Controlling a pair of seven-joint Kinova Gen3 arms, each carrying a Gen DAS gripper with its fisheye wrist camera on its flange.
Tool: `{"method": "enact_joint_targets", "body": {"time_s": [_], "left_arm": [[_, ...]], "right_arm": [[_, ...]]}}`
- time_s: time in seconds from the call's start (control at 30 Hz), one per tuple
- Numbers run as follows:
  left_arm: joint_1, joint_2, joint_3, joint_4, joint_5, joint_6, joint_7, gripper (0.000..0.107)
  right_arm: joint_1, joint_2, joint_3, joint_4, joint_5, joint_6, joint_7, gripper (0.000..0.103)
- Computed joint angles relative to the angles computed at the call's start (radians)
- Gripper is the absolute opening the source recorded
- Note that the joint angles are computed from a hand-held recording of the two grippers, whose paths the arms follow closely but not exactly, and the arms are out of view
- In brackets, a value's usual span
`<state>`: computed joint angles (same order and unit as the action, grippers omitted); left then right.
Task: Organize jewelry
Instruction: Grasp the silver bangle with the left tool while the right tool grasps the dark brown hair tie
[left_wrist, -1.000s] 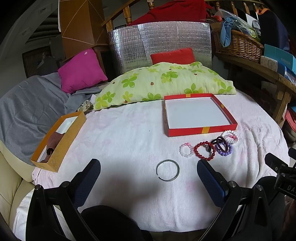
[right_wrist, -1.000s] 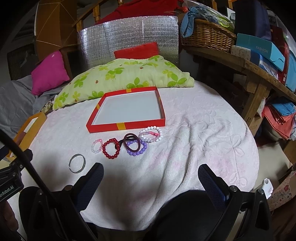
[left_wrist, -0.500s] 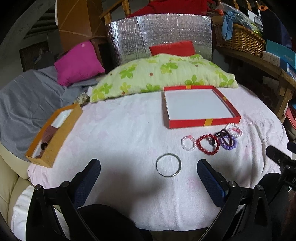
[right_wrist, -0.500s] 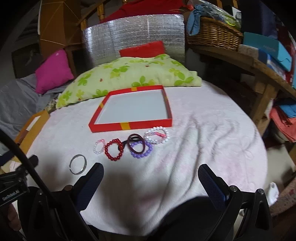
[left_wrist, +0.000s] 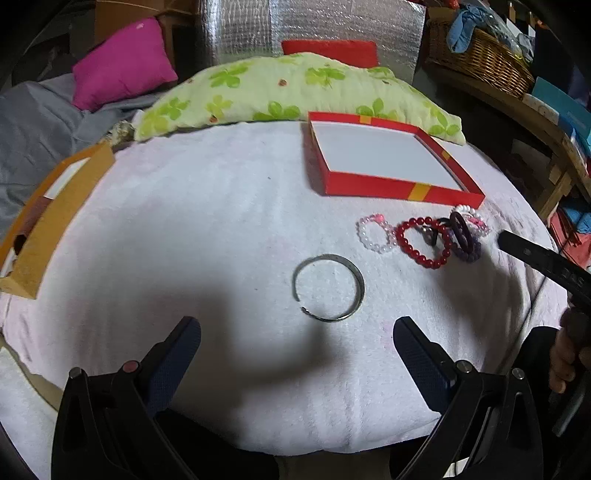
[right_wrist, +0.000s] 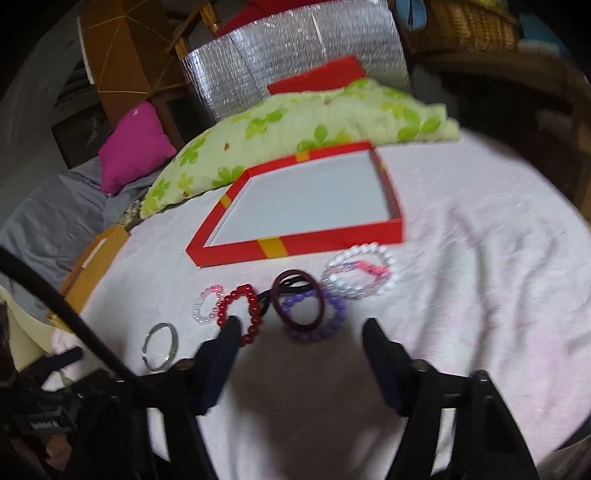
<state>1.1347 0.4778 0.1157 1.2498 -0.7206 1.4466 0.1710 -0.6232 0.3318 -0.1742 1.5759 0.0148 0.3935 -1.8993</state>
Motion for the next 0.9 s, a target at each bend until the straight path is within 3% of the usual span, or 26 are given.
{"method": "enact_joint_targets", "body": {"time_s": [0.17,0.33,0.57,0.63,0.77,0.9], "left_arm": [[-0.039,-0.019,0.006,0.066,0.02,-0.106,0.004,0.098],[-0.082,-0.028,0.005,0.112,0.053,-0.19,0.016,0.096],[-0.104,-0.012,-0.011,0.134,0.031,-0.263,0.015,0.096],[-0.094,0.012,-0.019,0.109,0.02,-0.232,0.001,0.086],[-0.059,0.049,-0.04,0.07,-0.024,-0.165,-0.032,0.059],[-0.051,0.04,-0.046,0.092,-0.047,-0.186,-0.021,0.059]], "right_arm": [[0.012,0.063,-0.034,-0.039,-0.03,-0.013,0.056,0.063],[-0.03,0.108,0.0,-0.085,-0.01,-0.002,0.06,0.061],[0.015,0.136,-0.032,-0.099,-0.054,-0.011,0.083,0.029],[0.026,0.132,-0.04,-0.087,-0.067,-0.029,0.097,0.021],[0.108,0.131,-0.123,-0.06,-0.141,-0.067,0.168,0.02],[0.241,0.129,-0.268,-0.015,-0.252,-0.134,0.287,0.02]]}}
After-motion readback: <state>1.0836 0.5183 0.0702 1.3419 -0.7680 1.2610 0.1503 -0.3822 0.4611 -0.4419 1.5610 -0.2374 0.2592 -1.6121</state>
